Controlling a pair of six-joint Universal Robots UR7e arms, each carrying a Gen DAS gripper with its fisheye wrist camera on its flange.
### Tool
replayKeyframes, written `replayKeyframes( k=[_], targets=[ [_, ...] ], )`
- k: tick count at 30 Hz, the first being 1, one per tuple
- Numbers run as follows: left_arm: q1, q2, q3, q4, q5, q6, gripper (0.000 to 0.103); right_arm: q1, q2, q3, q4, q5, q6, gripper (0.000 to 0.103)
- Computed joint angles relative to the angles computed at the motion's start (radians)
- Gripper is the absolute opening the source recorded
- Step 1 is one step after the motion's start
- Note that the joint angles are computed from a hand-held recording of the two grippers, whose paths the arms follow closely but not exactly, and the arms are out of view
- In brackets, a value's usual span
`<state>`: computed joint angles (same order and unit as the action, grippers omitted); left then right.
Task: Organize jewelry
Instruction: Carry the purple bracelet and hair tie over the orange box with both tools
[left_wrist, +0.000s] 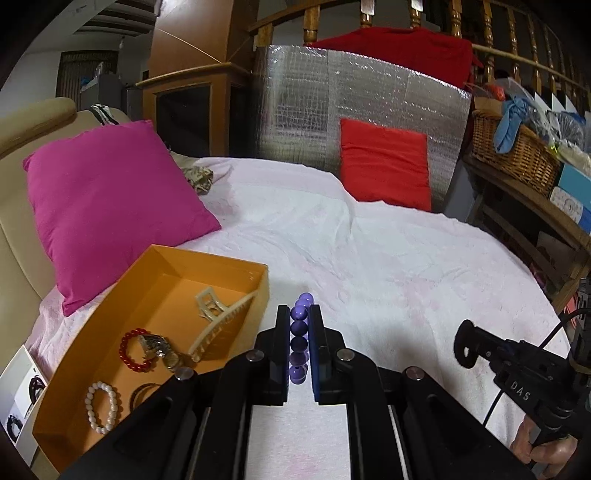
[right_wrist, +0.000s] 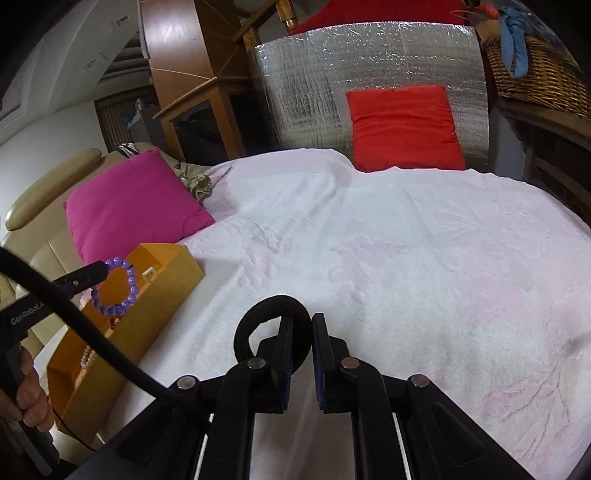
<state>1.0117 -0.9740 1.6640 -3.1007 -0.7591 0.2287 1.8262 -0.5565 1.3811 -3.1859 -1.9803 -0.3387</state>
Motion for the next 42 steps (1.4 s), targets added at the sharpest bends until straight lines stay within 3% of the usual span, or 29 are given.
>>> replayKeyframes(
  k=[17, 28, 42],
  targets=[
    [0.041, -0.116, 0.066, -0.067, 0.037, -0.017, 0.009, 0.113, 0.170, -0.240, 0.156, 0.055, -0.051, 0.011],
    [0.102, -0.116, 0.031, -0.075, 0.153, -0.030, 0.009, 0.154, 0.311, -0.451, 0.296, 0.114, -0.030, 0.011],
    [0.145, -0.106, 0.002, -0.038, 0.253, -0.089, 0.009, 0.172, 0.424, -0.610, 0.428, 0.140, 0.008, 0.011]
  ],
)
